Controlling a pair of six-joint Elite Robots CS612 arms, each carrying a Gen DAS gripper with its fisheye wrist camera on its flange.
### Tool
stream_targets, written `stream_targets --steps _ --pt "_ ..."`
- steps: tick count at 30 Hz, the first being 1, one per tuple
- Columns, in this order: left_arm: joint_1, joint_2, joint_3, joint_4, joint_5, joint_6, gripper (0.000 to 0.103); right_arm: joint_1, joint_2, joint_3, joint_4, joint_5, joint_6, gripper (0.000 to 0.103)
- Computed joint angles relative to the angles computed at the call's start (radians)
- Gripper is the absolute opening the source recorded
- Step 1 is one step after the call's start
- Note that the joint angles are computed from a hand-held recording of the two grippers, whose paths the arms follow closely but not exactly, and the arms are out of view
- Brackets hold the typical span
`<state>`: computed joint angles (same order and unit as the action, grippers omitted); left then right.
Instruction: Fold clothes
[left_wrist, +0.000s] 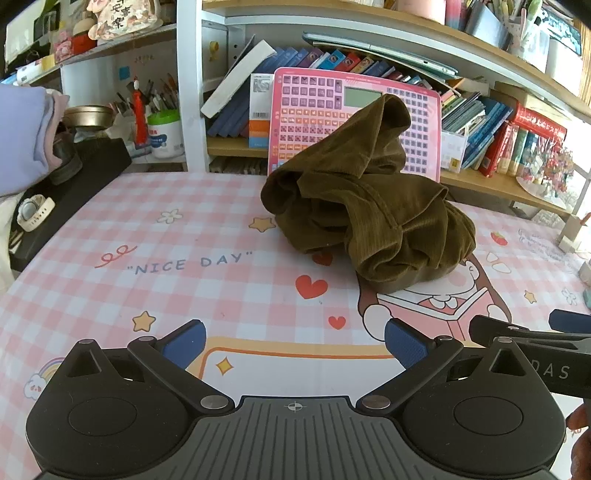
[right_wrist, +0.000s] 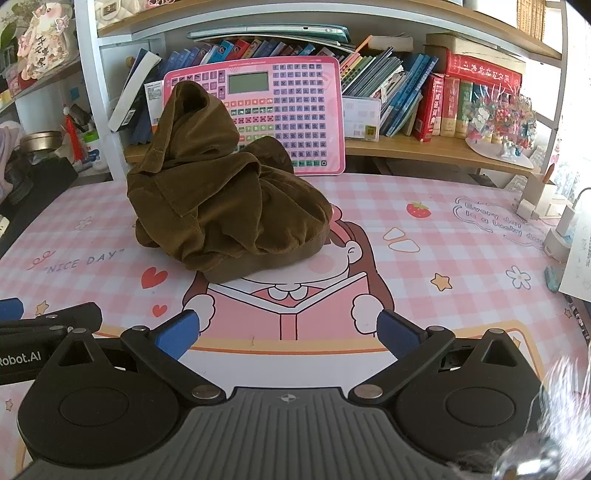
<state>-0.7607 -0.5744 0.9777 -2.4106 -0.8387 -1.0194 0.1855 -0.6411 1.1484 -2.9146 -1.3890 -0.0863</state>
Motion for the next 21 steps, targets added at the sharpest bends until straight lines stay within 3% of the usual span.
stream_targets --steps 21 --pt "0.000 -0.008 0.015 0.001 -0.009 -0.003 0.103 0.002 -0.007 0.009 0.016 -0.005 -0.002 0.103"
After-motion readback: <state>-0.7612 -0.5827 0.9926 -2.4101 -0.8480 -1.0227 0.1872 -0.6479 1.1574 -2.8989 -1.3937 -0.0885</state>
